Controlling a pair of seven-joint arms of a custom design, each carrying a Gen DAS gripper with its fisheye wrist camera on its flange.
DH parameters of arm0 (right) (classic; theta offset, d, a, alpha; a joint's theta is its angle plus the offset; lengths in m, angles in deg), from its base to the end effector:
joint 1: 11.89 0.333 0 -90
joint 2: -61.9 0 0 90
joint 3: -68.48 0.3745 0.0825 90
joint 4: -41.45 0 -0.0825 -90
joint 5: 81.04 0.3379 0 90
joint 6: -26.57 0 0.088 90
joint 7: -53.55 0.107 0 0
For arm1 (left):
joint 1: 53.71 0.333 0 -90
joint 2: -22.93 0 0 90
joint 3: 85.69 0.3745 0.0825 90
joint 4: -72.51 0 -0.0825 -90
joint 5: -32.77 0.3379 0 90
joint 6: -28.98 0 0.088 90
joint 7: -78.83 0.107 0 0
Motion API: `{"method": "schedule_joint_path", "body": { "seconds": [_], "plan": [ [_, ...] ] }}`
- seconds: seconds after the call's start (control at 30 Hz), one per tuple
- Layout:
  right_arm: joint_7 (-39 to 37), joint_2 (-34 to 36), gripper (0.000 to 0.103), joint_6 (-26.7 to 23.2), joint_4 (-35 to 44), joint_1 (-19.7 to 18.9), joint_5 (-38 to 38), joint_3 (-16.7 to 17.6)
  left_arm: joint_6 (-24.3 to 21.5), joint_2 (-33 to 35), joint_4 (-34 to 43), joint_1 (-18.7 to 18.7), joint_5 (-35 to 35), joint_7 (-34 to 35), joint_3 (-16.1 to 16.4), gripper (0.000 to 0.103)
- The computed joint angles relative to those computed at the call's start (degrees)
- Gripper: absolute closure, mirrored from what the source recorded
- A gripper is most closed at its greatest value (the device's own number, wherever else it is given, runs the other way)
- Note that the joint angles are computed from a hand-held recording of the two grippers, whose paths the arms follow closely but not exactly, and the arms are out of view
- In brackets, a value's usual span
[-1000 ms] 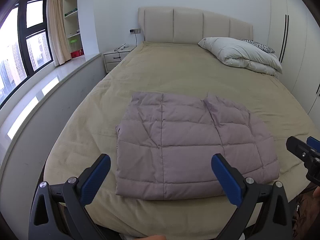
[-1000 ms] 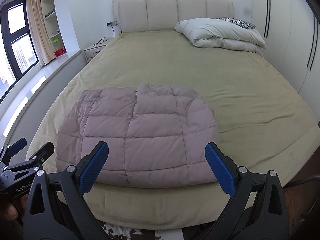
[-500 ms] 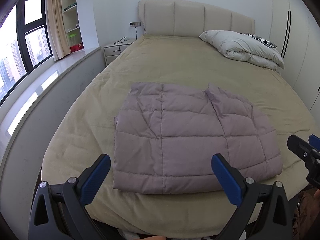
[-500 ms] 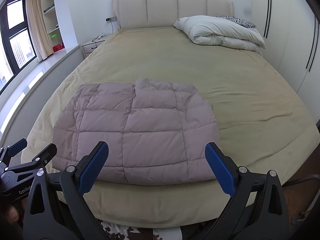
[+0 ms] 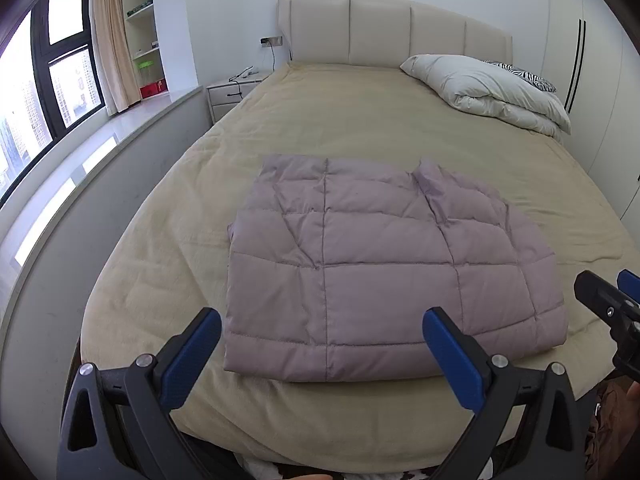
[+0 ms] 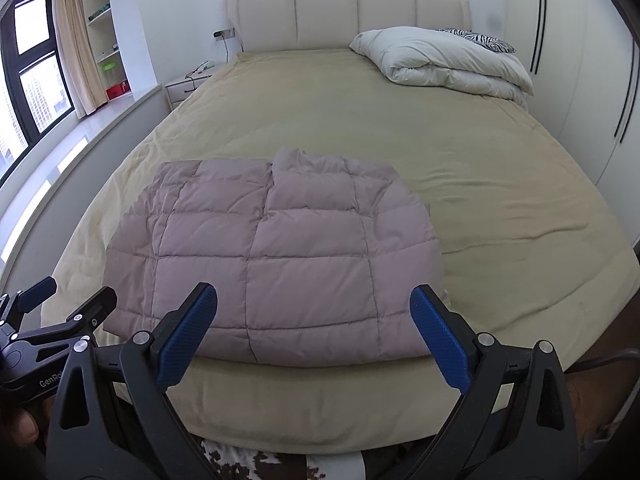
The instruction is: Fold large clothes
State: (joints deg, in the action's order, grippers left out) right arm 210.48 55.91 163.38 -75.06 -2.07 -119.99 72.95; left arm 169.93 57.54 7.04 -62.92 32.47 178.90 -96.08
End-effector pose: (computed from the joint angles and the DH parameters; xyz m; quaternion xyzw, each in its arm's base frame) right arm 0.5004 0.1237 0.6177 -0.4695 0.8093 -0.2967 0.1913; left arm 0.7341 -0.2070 0.5976 -0.4988 0.7903 -0.2983 0.1939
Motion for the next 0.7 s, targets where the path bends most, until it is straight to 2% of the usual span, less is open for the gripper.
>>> {"method": "schedule_joint_path", "body": {
  "seconds": [0.7],
  "plan": [
    [-0.4,0.1,0.004,0.0,-0.3,0.1,0.5,-0.1,0.0,0.0,-0.2,0.0,0.1,-0.1,0.0,0.0]
  ]
}}
